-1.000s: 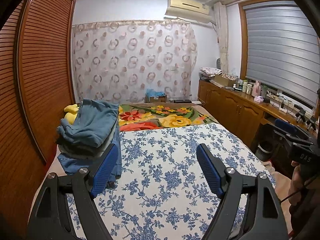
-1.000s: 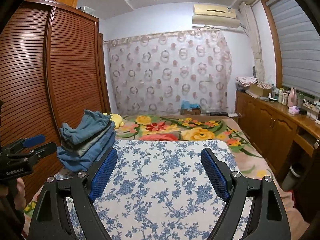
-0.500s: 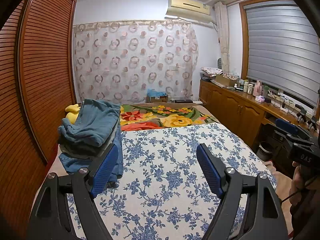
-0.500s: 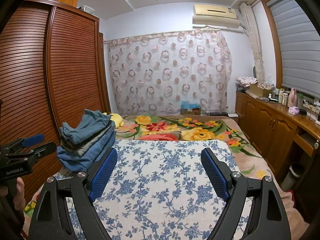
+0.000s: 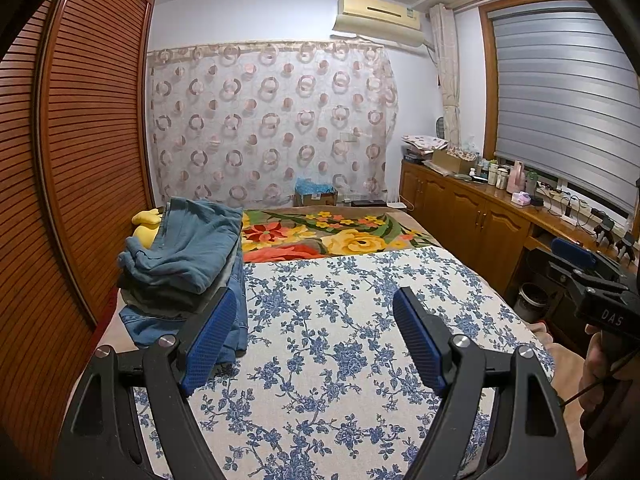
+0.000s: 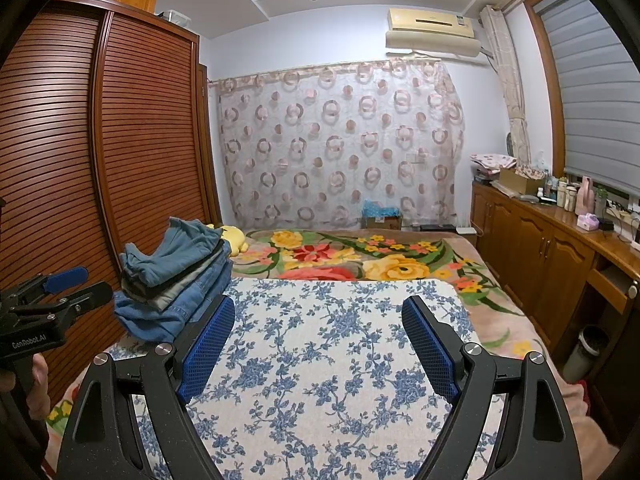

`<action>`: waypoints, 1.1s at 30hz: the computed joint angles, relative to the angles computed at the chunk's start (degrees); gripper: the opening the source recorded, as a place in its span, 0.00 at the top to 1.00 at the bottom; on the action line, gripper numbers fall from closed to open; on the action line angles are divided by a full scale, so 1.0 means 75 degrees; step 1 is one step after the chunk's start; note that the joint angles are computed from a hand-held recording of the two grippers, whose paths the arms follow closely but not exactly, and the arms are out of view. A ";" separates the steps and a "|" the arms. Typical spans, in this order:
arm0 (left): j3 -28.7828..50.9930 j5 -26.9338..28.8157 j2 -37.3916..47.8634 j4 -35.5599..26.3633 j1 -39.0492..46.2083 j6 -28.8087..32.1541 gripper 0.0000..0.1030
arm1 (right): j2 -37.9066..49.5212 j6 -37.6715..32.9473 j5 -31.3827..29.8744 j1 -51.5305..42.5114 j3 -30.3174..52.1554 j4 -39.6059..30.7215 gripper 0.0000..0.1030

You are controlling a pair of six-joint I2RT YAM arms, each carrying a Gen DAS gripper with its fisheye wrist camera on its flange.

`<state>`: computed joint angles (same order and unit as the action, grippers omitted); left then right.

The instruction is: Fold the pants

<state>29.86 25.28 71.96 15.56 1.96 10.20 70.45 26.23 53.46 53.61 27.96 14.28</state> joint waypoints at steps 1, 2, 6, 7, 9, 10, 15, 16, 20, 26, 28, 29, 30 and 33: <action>-0.0001 0.0000 0.0003 0.0004 -0.0002 -0.0002 0.21 | 0.0000 0.0003 -0.0001 0.0000 0.0003 -0.0006 0.16; 0.0000 0.0001 -0.0011 -0.0011 0.0001 -0.0001 0.21 | 0.0003 -0.0002 -0.0008 -0.0006 -0.0011 0.0015 0.16; -0.0003 0.0000 0.0001 0.0001 0.0001 0.0002 0.21 | -0.0001 0.0001 -0.0018 -0.0013 -0.0014 0.0011 0.16; -0.0004 0.0009 0.0004 0.0005 0.0002 0.0006 0.21 | -0.0015 -0.0001 -0.0028 -0.0024 -0.0031 0.0020 0.16; -0.0008 0.0004 -0.0003 0.0008 0.0000 0.0009 0.21 | -0.0017 -0.0002 -0.0044 -0.0044 -0.0047 0.0027 0.16; -0.0007 -0.0002 0.0002 0.0012 -0.0004 0.0004 0.21 | -0.0029 -0.0007 -0.0060 -0.0060 -0.0052 0.0023 0.16; -0.0015 -0.0004 -0.0006 0.0009 -0.0007 0.0003 0.21 | -0.0023 -0.0006 -0.0052 -0.0053 -0.0066 0.0044 0.16; -0.0015 -0.0004 -0.0006 0.0009 -0.0007 0.0003 0.21 | -0.0023 -0.0006 -0.0052 -0.0053 -0.0066 0.0044 0.16; -0.0022 -0.0015 -0.0004 0.0023 -0.0014 -0.0003 0.21 | -0.0026 -0.0021 -0.0051 -0.0056 -0.0070 0.0055 0.16; -0.0025 -0.0008 -0.0008 0.0021 -0.0012 -0.0002 0.21 | -0.0018 -0.0025 -0.0062 -0.0058 -0.0084 0.0080 0.16; -0.0028 -0.0016 -0.0010 0.0026 -0.0013 -0.0001 0.21 | -0.0021 -0.0032 -0.0066 -0.0059 -0.0100 0.0099 0.16; -0.0031 -0.0010 -0.0007 0.0032 -0.0011 -0.0003 0.21 | -0.0013 -0.0028 -0.0062 -0.0056 -0.0101 0.0109 0.16; -0.0031 -0.0005 -0.0012 0.0027 -0.0010 0.0000 0.21 | -0.0030 -0.0040 -0.0075 -0.0067 -0.0118 0.0123 0.16; -0.0038 0.0002 -0.0011 0.0046 -0.0008 0.0000 0.21 | -0.0023 -0.0034 -0.0066 -0.0063 -0.0113 0.0120 0.16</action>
